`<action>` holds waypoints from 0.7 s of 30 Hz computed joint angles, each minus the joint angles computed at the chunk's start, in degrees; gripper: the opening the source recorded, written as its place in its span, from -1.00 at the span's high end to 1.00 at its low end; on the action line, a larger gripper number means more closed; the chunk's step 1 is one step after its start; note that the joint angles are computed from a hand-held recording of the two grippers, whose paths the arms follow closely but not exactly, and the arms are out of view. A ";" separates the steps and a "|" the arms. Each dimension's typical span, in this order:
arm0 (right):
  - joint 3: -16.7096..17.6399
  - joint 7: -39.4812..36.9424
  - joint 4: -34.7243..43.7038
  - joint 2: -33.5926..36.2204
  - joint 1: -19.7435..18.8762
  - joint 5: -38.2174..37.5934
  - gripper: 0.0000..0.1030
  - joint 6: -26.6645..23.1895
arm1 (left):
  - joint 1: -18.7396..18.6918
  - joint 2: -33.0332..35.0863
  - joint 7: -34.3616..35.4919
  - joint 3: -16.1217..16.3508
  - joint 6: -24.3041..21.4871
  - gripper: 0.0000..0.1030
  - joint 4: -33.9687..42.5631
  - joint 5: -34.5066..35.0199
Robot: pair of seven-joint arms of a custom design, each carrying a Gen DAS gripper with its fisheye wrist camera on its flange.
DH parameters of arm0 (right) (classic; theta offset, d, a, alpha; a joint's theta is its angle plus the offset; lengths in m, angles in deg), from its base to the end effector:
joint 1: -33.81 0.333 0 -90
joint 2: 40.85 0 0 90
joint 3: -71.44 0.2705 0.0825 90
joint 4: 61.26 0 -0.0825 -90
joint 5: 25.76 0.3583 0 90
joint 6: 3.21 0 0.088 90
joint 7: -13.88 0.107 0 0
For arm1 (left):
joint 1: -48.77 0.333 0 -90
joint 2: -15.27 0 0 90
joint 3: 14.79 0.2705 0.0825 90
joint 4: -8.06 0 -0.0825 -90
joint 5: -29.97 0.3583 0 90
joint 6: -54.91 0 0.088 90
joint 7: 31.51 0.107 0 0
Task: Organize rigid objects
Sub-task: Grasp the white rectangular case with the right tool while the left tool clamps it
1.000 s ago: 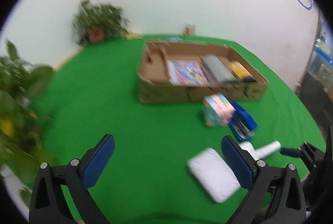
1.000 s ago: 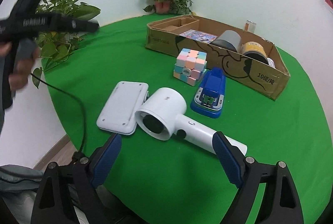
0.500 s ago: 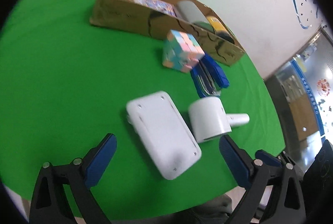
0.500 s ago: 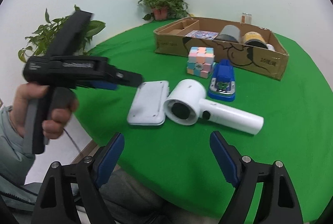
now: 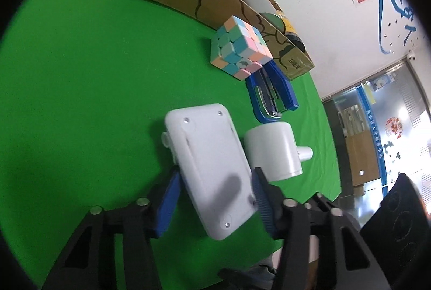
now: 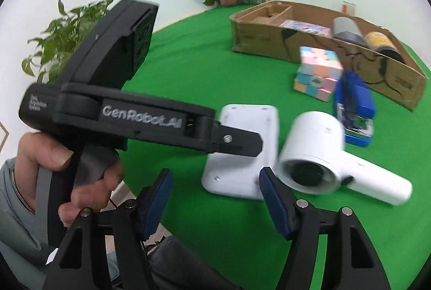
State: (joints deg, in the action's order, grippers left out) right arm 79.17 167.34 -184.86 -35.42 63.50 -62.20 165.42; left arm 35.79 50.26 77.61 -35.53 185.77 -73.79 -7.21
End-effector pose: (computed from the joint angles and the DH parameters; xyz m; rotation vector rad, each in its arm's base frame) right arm 0.4267 0.3737 0.3977 -1.8212 1.6120 -0.3257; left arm 0.5945 -0.3553 0.3647 1.3616 -2.1861 0.8805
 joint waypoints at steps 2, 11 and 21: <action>-0.58 0.76 3.35 2.31 1.06 -2.48 -0.25 -3.06 | 1.27 1.56 0.60 -0.65 -1.76 0.19 1.59 -1.82; 0.09 -5.95 8.85 6.26 -1.84 11.27 -0.27 -10.52 | 1.45 10.37 -1.22 -0.66 -12.13 0.31 15.18 -0.60; 0.50 -8.94 14.49 11.01 -1.51 17.04 -0.32 -9.17 | 1.54 7.66 -1.25 -0.07 -11.33 0.32 12.36 1.46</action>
State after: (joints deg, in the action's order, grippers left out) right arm 79.67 158.41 -170.37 -24.41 61.99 -45.16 156.25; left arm 37.33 57.92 76.37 -35.60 174.44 -61.43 -5.75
